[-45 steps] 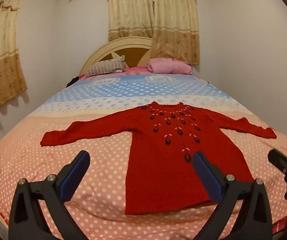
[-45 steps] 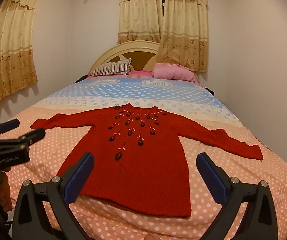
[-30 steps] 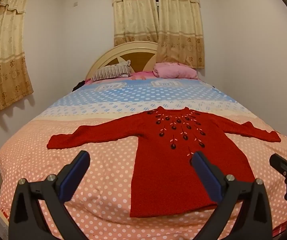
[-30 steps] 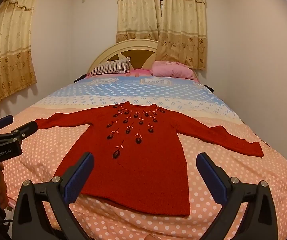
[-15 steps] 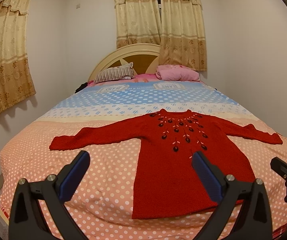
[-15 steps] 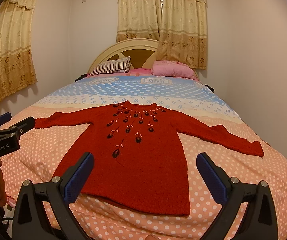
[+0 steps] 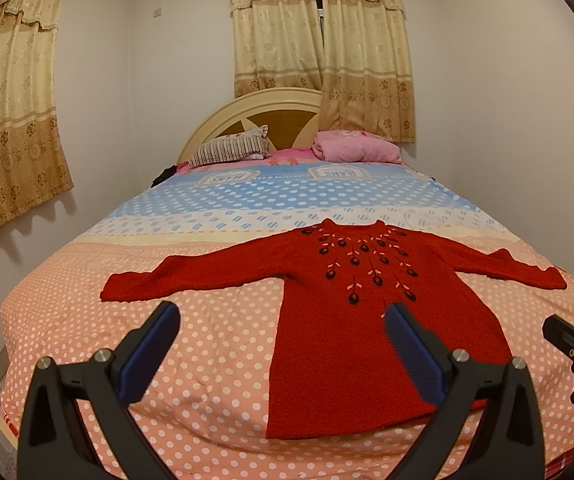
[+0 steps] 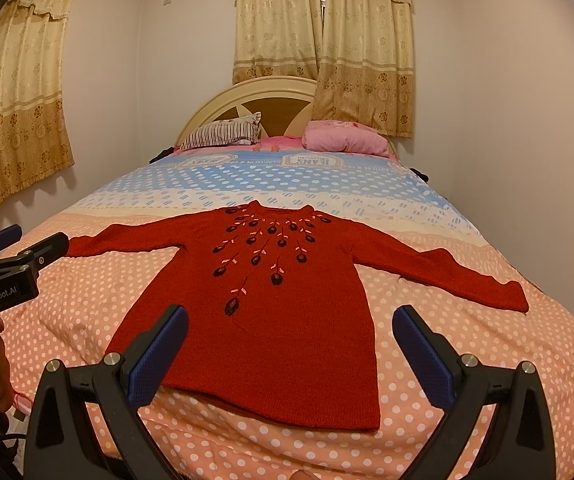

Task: Fold small clothes

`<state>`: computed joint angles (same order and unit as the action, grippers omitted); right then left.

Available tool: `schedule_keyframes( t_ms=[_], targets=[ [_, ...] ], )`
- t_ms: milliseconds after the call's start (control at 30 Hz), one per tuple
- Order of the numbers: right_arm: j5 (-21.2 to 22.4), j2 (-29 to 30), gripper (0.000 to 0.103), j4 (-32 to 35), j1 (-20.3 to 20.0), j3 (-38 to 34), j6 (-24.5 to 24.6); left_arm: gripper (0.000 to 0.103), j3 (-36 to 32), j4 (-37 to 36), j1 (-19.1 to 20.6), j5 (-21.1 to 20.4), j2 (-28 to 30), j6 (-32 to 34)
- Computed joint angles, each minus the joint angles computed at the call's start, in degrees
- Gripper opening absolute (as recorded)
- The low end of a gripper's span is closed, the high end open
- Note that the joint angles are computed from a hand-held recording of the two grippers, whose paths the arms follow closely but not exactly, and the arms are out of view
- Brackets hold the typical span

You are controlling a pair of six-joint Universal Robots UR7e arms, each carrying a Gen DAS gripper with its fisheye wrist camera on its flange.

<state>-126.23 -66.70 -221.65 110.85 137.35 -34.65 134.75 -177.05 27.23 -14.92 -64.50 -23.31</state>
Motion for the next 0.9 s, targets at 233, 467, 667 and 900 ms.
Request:
schedule_keyframes(
  t_ms=[233,467,667,900],
  targets=[
    [0.21,0.18,0.102,-0.51,-0.19,0.15,-0.10,0.103,-0.01,0.46,-0.06,0.11,-0.02,-0.30],
    [0.20,0.23,0.102,-0.59,-0.18,0.17,-0.09,0.103,0.01,-0.07,-0.06,0.15,0.05,0.17],
    [0.34,0.12,0.102,-0.54,-0.29,0.36,-0.03,0.103,0.10,-0.26,-0.11,0.24,0.10,0.25],
    [0.30,0.22,0.102,-0.65,-0.28,0.30,-0.06,0.103,0.05,-0.01,-0.10,0.17,0.03,0.03]
  ],
)
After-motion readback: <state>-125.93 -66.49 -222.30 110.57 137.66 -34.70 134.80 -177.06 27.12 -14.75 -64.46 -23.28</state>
